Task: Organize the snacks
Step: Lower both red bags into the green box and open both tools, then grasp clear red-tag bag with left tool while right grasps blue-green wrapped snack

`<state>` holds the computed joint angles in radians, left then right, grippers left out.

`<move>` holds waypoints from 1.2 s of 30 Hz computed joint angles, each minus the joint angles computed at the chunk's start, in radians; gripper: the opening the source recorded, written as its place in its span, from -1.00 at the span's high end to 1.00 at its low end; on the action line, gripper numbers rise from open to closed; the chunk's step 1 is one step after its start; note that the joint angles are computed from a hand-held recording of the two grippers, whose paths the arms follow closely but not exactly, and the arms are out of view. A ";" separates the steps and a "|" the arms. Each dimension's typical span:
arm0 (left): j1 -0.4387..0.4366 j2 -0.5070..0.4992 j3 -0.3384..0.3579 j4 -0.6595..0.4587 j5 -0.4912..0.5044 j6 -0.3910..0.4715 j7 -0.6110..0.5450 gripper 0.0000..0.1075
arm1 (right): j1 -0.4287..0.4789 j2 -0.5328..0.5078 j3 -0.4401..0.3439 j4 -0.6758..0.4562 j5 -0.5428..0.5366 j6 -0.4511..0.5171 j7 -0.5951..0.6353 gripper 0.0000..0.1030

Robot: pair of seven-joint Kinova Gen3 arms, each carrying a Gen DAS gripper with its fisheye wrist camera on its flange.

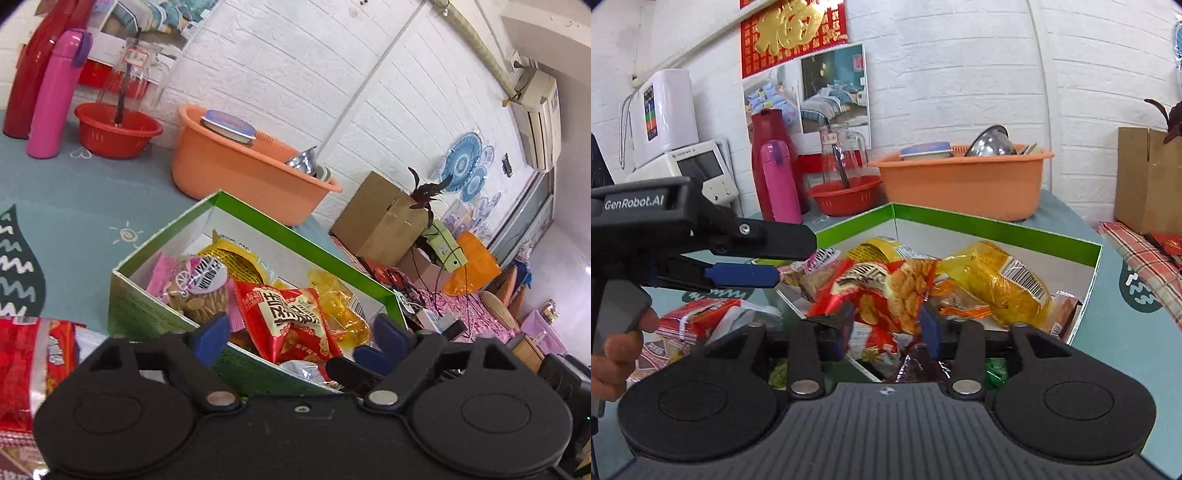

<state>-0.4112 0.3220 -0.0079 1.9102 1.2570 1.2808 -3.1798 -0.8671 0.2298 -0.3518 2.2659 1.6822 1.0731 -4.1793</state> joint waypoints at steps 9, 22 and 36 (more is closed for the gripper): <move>-0.111 -0.110 -0.086 0.052 -0.019 0.163 -0.040 -0.92 | -0.155 -0.047 -0.058 -0.025 -0.120 0.210 0.073 -1.00; -0.302 -0.097 -0.211 0.137 -0.134 0.282 -0.186 -0.92 | -0.298 -0.012 -0.094 -0.055 -0.207 0.262 0.036 -1.00; -0.420 -0.014 -0.204 0.132 -0.188 0.270 -0.260 -0.92 | -0.247 0.090 -0.006 -0.189 -0.186 0.025 0.251 -1.00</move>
<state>-0.8317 0.3084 -0.2117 2.0420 1.0693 1.5507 -3.4393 -1.1142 0.3198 -0.3580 2.0767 1.4962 1.0981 -3.9278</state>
